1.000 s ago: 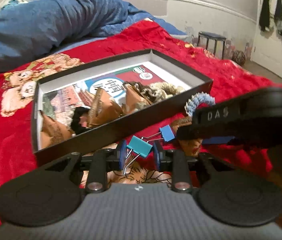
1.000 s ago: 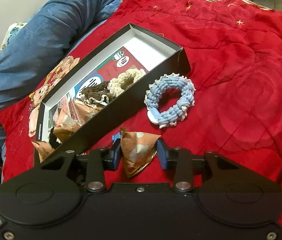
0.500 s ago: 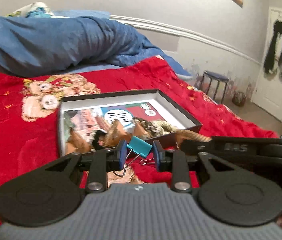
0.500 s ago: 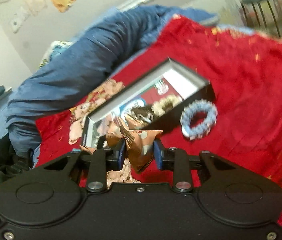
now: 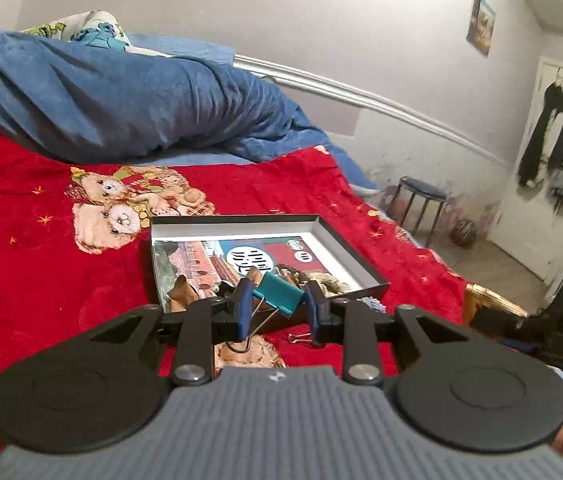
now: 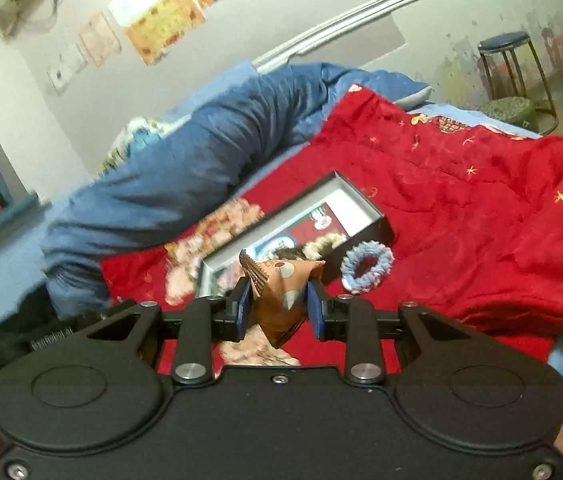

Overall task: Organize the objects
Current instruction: 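Lift the clip and packet and carry them over the black box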

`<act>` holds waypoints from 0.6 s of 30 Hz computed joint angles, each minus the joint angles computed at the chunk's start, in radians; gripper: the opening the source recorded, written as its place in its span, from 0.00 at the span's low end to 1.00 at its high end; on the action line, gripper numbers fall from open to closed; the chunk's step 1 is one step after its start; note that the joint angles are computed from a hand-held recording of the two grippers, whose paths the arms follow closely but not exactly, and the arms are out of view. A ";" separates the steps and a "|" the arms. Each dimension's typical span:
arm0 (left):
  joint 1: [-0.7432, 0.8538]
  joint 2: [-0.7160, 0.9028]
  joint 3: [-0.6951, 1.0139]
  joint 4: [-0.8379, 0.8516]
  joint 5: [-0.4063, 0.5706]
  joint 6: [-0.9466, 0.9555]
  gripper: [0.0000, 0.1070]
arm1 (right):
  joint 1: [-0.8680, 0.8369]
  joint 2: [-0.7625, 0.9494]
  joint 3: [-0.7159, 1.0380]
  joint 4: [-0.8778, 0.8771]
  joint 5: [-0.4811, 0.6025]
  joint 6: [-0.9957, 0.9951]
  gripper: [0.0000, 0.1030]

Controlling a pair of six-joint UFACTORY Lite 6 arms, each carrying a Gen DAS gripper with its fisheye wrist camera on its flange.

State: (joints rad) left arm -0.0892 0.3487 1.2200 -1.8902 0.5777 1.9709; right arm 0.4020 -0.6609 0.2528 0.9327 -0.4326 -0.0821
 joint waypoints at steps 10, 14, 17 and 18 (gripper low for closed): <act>-0.002 -0.024 -0.073 -0.200 0.030 0.232 0.30 | -0.011 0.442 0.255 -0.393 -0.075 0.297 0.28; -0.002 0.010 -0.005 -0.222 0.005 0.216 0.30 | -0.043 0.545 0.341 -0.501 -0.077 0.356 0.28; -0.028 0.078 0.125 -0.150 -0.062 0.112 0.30 | -0.076 0.631 0.423 -0.589 -0.074 0.375 0.28; -0.038 0.096 0.156 -0.146 -0.078 0.107 0.30 | -0.085 0.655 0.446 -0.617 -0.073 0.391 0.28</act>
